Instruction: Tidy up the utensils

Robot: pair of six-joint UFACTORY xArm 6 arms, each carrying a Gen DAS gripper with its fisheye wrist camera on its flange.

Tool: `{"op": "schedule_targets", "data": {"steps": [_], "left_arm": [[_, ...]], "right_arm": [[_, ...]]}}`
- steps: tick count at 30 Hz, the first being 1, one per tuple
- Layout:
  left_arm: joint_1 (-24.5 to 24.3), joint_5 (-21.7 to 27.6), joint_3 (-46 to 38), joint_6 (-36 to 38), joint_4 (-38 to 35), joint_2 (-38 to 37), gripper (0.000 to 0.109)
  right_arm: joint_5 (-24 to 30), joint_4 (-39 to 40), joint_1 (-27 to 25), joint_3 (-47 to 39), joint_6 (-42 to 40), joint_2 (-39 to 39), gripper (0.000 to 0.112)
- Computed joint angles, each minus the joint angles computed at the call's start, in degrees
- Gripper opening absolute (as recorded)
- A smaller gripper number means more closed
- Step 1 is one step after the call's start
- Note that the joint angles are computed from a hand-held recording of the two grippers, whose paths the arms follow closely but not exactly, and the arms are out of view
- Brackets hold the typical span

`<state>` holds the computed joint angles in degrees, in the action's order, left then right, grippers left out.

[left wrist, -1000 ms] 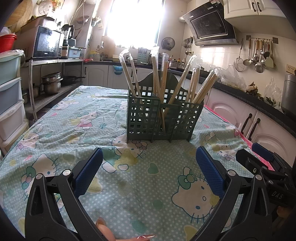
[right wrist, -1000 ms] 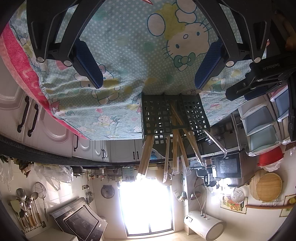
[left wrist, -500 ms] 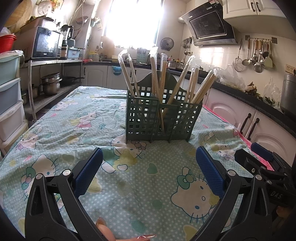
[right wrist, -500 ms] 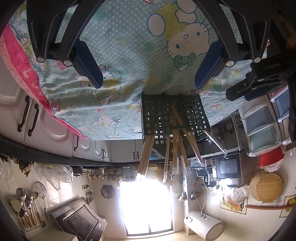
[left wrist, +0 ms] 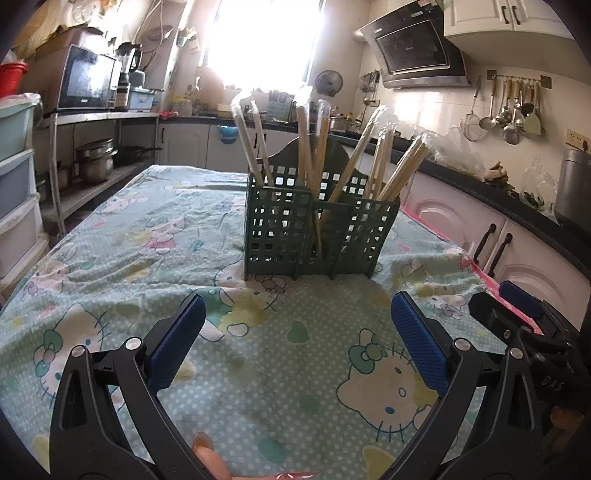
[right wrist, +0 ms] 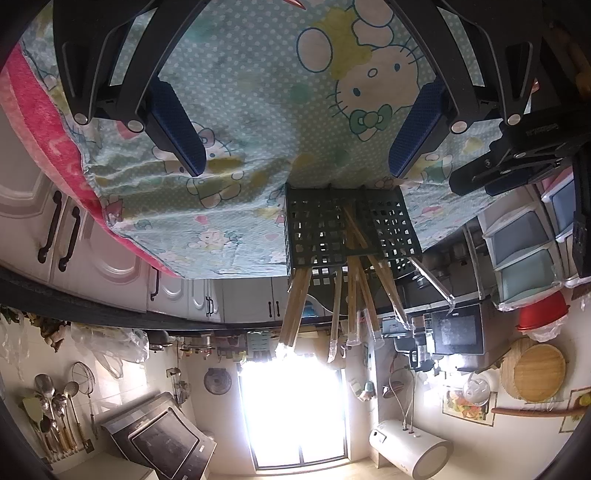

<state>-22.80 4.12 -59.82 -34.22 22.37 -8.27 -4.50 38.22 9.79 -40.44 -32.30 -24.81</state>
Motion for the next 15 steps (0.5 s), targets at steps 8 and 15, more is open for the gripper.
{"op": "schedule_targets", "data": {"steps": [8,15], "left_arm": [[-0.2,2.8,-0.5,4.9,-7.8,-0.9,0.093],[5.2,17.9,-11.1,10.2,-9.6,3.4,0.093]], "right_arm": [[4.0,-6.8,-3.5,-1.2,7.5,-0.6,0.096],[20.6,-22.9,-14.3,-15.3,22.1,8.5,0.096]]}}
